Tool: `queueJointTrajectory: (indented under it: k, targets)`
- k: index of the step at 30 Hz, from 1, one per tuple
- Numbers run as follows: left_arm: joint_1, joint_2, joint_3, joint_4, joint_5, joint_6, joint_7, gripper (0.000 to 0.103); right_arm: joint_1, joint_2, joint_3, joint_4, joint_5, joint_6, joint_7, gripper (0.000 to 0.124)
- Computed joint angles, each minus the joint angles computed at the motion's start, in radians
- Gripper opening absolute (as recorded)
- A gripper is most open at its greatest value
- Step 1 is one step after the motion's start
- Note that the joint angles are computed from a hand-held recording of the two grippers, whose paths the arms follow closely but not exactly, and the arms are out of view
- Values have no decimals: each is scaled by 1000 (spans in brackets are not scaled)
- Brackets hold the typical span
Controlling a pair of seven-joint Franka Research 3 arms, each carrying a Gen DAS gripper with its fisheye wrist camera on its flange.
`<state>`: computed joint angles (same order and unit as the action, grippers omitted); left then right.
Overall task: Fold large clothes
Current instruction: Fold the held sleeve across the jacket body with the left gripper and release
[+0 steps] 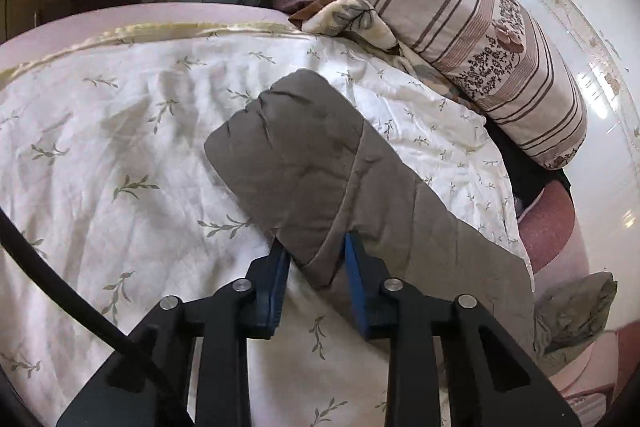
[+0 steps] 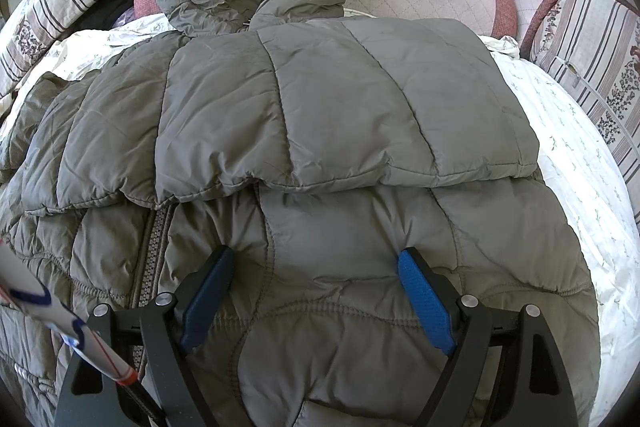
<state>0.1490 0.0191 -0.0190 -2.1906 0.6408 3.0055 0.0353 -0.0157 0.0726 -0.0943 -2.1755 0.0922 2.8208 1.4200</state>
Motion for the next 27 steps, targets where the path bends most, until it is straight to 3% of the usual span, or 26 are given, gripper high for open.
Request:
queueJointTrajectory:
  k: [7, 12, 17, 23, 27]
  targets:
    - [-8, -41, -26, 54, 240, -21, -145, 20, 1, -2, 0, 2, 4, -4, 4, 88]
    - [-40, -52, -68, 127, 341, -35, -141, 20, 1, -16, 0, -5, -4, 1, 15, 87]
    - [-103, -21, -104, 222, 381, 7, -88, 20, -10, -66, 7, -37, 98, 46, -43, 86]
    - [-220, 68, -143, 337, 261, 22, 144, 20, -16, -120, 5, -80, 184, 132, -102, 86]
    - [-269, 166, -221, 423, 22, -67, 452, 20, -17, -121, -9, -69, 290, 106, -171, 86]
